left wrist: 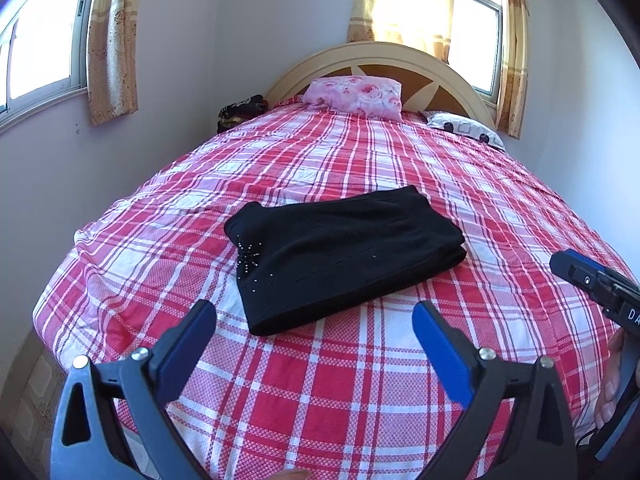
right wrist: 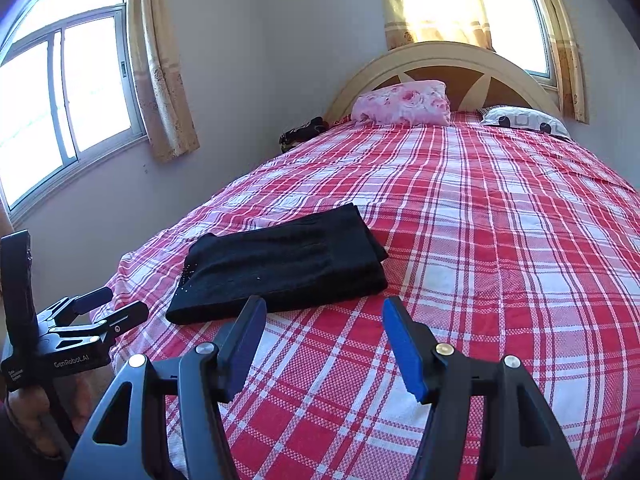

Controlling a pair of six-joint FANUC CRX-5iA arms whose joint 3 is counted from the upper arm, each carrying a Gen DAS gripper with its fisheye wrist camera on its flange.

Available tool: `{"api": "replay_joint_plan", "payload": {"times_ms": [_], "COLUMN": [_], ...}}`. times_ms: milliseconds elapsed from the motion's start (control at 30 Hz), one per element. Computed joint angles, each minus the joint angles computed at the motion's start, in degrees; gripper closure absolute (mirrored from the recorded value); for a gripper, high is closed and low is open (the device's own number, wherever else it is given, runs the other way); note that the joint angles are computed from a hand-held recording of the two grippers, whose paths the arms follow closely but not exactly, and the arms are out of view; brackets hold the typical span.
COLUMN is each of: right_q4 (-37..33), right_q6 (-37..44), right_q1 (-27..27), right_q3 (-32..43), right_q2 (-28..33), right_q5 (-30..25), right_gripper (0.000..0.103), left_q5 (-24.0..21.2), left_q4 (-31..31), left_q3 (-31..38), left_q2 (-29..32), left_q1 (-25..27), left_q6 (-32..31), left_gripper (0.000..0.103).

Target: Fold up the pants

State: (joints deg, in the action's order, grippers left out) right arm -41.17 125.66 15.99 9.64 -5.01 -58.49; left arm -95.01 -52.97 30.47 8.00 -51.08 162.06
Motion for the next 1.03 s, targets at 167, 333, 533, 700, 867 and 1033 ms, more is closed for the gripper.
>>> {"api": "replay_joint_plan", "payload": {"times_ms": [167, 333, 533, 700, 867, 1033], "right_q4": [-1.2, -2.5, -3.5, -4.0, -3.9, -3.4], "right_q6": [0.9, 1.9, 3.0, 3.5, 3.4, 3.3], "right_q1": [-0.9, -1.6, -2.0, -2.2, -2.2, -2.0], "right_q3": [-0.3, -0.5, -0.5, -0.5, -0.6, -0.7], "right_q2": [-0.9, -1.9, -2.6, -2.7, -2.9, -2.7], "right_q5": [0.7, 1.3, 0.8, 0.6, 0.4, 0.2], "right_gripper": [0.041, 0.04, 0.04, 0.04, 0.04, 0.04], "left_q5": [-1.6, -3.2, -4.5, -5.1, -6.0, -6.1], "left_q4": [-2.8, -6.1, -7.2, -6.5, -7.8, -8.3], "left_q3": [1.8, 3.6, 4.9, 4.8, 5.0, 5.4], "left_q2": [0.5, 0.9, 1.6, 1.7, 2.2, 2.5], "left_q1": [-1.7, -3.6, -4.1, -3.6, -4.2, -4.5], "left_q6": [-0.1, -0.4, -1.4, -1.1, -1.0, -1.7], "left_gripper": [0.002, 0.0, 0.0, 0.0, 0.0, 0.0]}}
